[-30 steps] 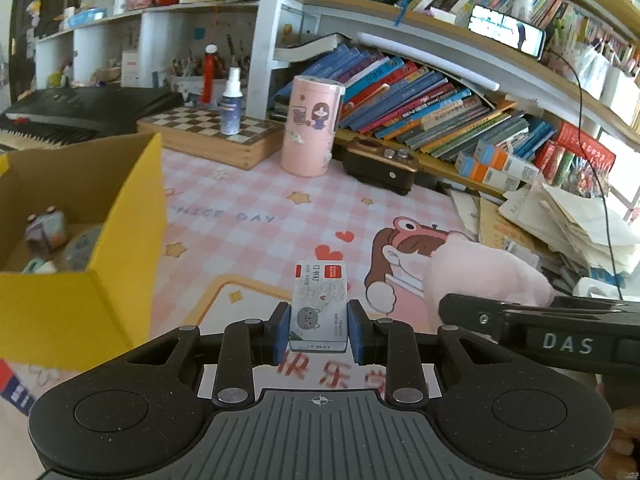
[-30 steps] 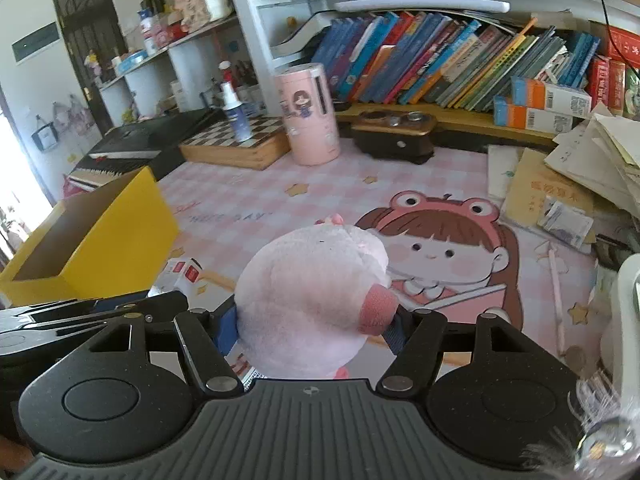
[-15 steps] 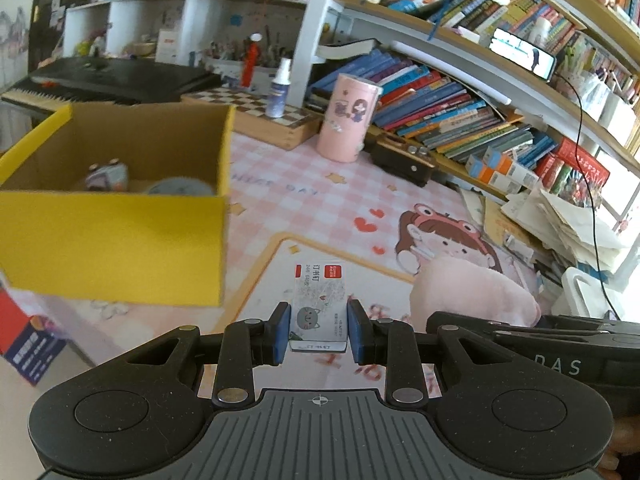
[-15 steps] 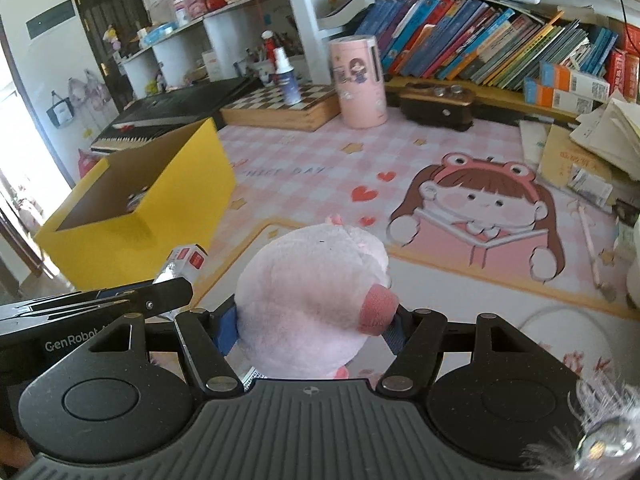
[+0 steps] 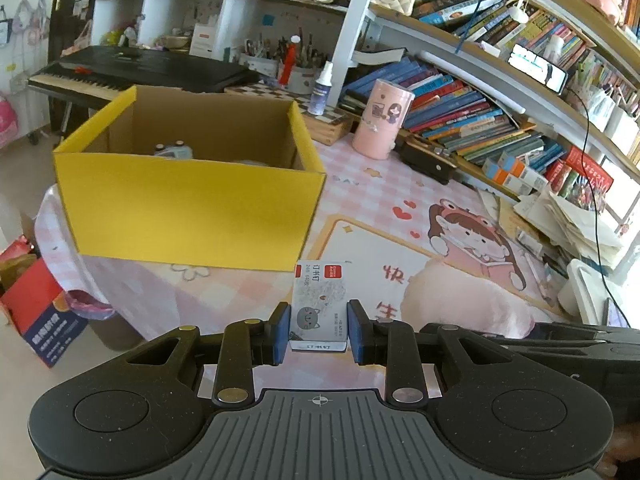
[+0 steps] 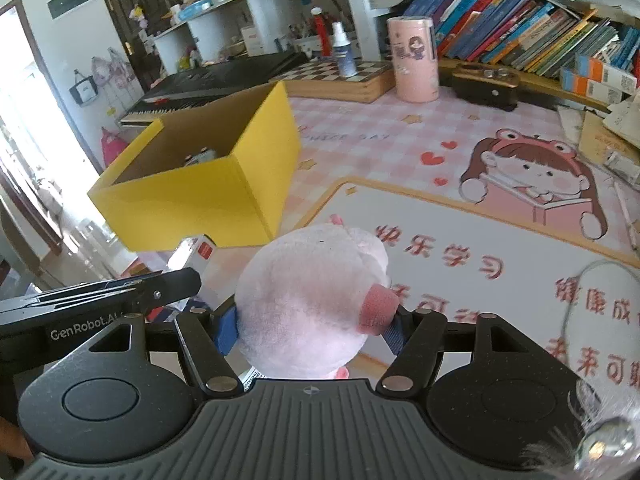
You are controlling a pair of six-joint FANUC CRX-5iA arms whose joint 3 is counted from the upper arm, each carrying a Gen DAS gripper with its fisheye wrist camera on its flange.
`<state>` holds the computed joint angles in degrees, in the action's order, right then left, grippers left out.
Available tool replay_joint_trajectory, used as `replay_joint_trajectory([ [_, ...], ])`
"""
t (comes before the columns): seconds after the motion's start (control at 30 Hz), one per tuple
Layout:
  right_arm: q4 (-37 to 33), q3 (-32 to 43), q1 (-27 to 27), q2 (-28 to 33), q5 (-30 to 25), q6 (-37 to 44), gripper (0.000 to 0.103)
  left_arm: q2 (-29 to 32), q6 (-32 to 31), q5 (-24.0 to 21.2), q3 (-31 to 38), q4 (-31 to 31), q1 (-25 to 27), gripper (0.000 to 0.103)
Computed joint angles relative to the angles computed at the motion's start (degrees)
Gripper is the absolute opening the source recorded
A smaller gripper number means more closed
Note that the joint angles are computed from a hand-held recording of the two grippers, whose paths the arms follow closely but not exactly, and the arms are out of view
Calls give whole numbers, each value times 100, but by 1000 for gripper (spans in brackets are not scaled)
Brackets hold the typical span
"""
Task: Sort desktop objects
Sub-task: 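Carry the white card in the left gripper to the box while the right gripper carries the plush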
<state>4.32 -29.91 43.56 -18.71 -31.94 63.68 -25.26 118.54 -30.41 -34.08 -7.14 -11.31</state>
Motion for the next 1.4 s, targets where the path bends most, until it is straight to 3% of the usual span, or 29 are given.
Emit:
replay_joint_trajectory([
  [0.37, 384, -227, 666, -167, -34, -634, 66, -818, -619, -152, -566, 440, 476, 28],
  [0.8, 239, -92, 1188, -64, -1, -339, 66, -1777, -485, -620, -949, 352, 1010, 28],
  [1.4, 387, 70, 1366, 188, 280, -214, 66, -2222, -1168, -525, -1258, 857, 1655, 28],
])
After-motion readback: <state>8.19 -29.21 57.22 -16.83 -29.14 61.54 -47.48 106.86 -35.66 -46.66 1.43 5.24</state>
